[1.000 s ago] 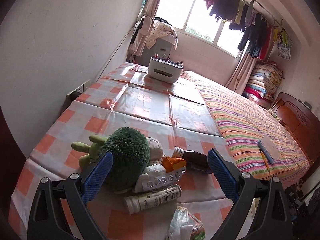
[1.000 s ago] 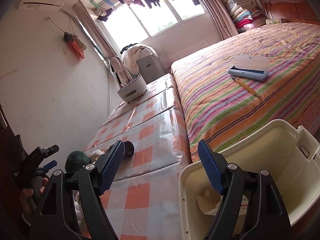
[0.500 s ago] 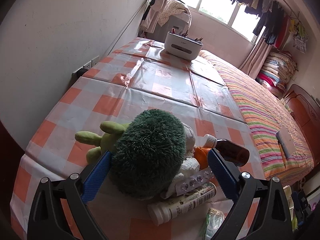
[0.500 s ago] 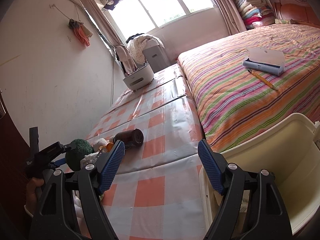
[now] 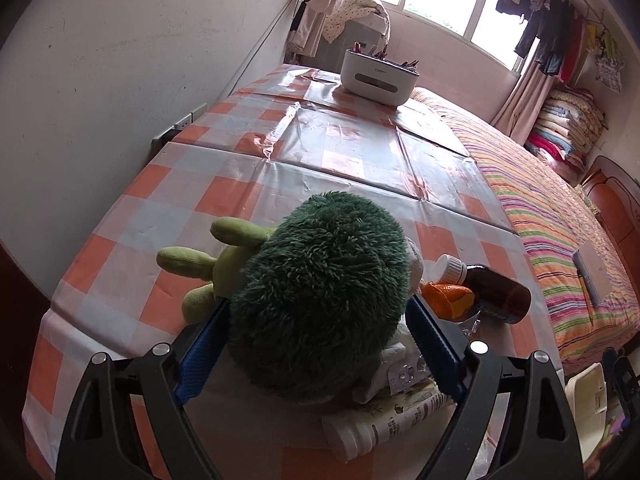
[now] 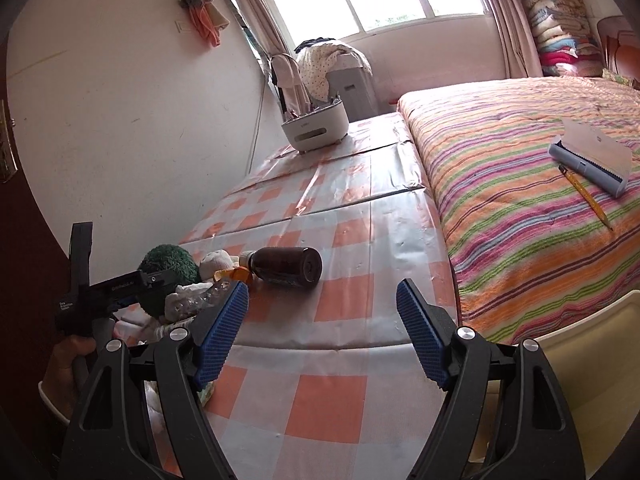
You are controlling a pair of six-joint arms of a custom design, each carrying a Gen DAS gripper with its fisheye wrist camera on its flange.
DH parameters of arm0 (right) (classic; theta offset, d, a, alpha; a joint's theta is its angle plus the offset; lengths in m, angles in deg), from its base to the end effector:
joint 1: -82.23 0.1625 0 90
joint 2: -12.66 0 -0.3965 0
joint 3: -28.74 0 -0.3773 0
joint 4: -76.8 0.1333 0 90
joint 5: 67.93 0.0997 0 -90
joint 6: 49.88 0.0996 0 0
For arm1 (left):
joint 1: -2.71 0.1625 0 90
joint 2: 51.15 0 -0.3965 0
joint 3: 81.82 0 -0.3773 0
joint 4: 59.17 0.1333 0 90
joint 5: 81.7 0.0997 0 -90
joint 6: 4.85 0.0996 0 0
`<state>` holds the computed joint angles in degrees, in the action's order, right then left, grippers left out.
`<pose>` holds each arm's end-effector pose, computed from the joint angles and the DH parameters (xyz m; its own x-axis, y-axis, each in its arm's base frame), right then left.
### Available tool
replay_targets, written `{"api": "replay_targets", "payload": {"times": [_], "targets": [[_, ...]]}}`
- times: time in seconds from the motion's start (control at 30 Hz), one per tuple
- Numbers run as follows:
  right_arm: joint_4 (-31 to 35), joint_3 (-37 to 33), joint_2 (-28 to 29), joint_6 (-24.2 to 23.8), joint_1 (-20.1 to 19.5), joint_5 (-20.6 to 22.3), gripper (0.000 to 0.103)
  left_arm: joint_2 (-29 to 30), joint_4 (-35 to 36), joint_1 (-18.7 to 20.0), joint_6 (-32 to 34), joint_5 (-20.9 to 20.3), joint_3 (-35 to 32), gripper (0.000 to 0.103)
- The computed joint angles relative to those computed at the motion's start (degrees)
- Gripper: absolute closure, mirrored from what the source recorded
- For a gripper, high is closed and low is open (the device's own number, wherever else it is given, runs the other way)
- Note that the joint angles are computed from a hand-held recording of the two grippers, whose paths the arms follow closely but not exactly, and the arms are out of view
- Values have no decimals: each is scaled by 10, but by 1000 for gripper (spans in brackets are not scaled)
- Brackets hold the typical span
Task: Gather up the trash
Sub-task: 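Grasp the green plush with the left gripper while the right grasps the brown bottle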
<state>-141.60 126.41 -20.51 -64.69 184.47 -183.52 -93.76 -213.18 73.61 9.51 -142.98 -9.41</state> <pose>0.2194 -0.5856 0.0889 -0.9078 0.0717 0.4133 -0.3365 0.4637 -0.8196 -0.0745 -0.7687 0.2272 -0.8213 0.2245 -0.5244 0.4896 0.7492 -0.4461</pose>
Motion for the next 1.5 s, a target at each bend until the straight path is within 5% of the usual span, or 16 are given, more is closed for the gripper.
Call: {"api": "replay_targets", "payload": {"times": [0.3, 0.57, 0.73, 1.0, 1.5], "targets": [[175, -153, 41, -163, 2, 35, 24, -4, 3, 3, -2, -11, 2, 30], [315, -288, 105, -294, 6, -11, 26, -8, -1, 3, 5, -12, 9, 32], [396, -361, 139, -307, 2, -45, 29, -14, 2, 2, 4, -13, 17, 32], [509, -412, 159, -241, -13, -68, 61, -19, 12, 4, -1, -19, 17, 33], [423, -298, 112, -209, -5, -49, 62, -39, -8, 5, -15, -35, 40, 35]]}}
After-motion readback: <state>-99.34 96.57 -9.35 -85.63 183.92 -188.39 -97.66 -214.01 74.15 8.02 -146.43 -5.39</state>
